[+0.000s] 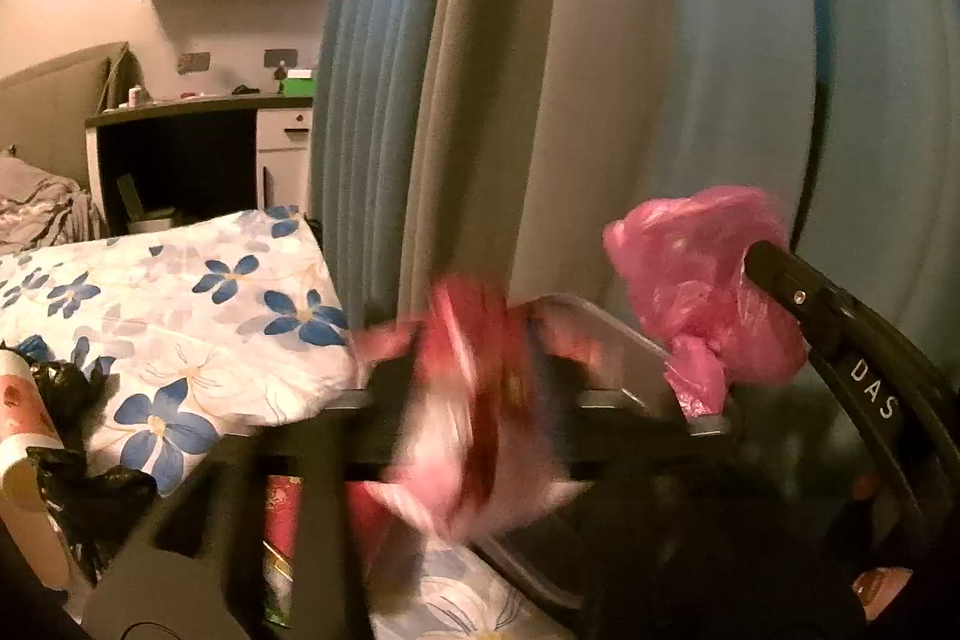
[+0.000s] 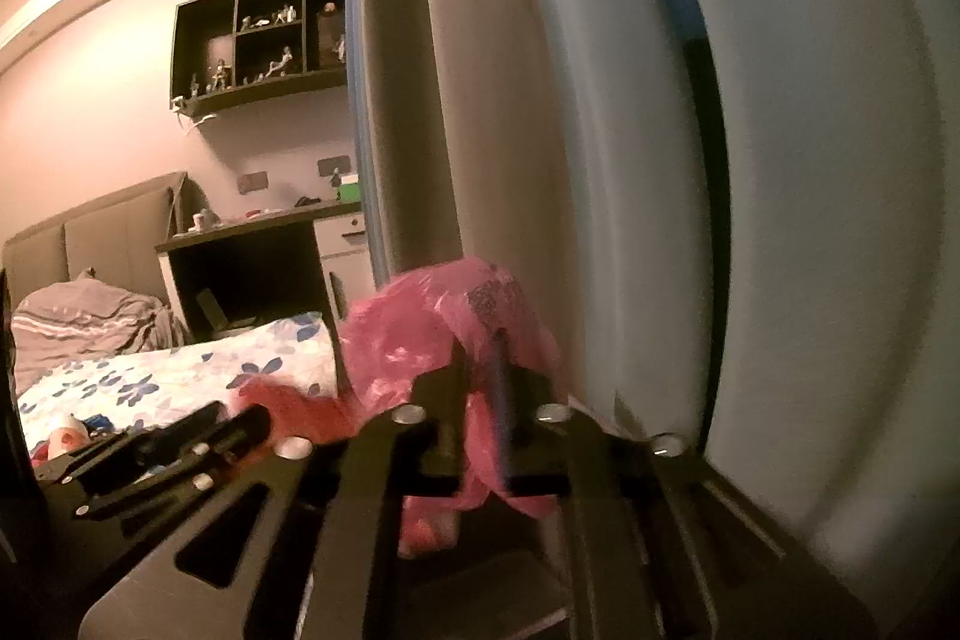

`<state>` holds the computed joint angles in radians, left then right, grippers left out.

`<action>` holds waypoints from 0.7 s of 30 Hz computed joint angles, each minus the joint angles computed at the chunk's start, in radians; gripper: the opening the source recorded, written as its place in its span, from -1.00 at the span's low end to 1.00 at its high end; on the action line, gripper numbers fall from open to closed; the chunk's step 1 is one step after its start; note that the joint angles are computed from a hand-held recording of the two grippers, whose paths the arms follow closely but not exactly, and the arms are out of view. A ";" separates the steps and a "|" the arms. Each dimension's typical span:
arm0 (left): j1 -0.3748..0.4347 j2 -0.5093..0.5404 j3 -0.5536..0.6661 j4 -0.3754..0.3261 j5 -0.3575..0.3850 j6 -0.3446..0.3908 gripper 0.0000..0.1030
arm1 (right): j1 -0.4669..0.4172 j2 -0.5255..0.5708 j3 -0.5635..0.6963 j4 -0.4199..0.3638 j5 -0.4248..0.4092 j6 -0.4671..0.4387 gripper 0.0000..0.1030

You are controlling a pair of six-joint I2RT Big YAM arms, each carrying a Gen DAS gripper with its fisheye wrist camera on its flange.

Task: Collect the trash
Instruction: 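Carry both bags over the grey bin and open both tools to drop them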

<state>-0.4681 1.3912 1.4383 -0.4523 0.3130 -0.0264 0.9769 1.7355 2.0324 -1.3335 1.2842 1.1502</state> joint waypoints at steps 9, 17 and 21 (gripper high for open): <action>0.043 -0.032 -0.034 0.049 -0.064 -0.067 0.84 | 0.010 0.028 0.043 -0.104 0.025 0.080 0.00; 0.075 -0.087 -0.076 0.047 -0.105 -0.049 0.88 | 0.039 0.074 0.113 -0.250 0.059 0.182 0.36; 0.106 -0.121 -0.098 0.024 -0.107 -0.051 0.88 | 0.064 0.107 0.164 -0.339 0.069 0.251 0.50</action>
<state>-0.3623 1.2702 1.3399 -0.4286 0.2060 -0.0774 1.0413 1.8429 2.1962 -1.6726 1.3532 1.4008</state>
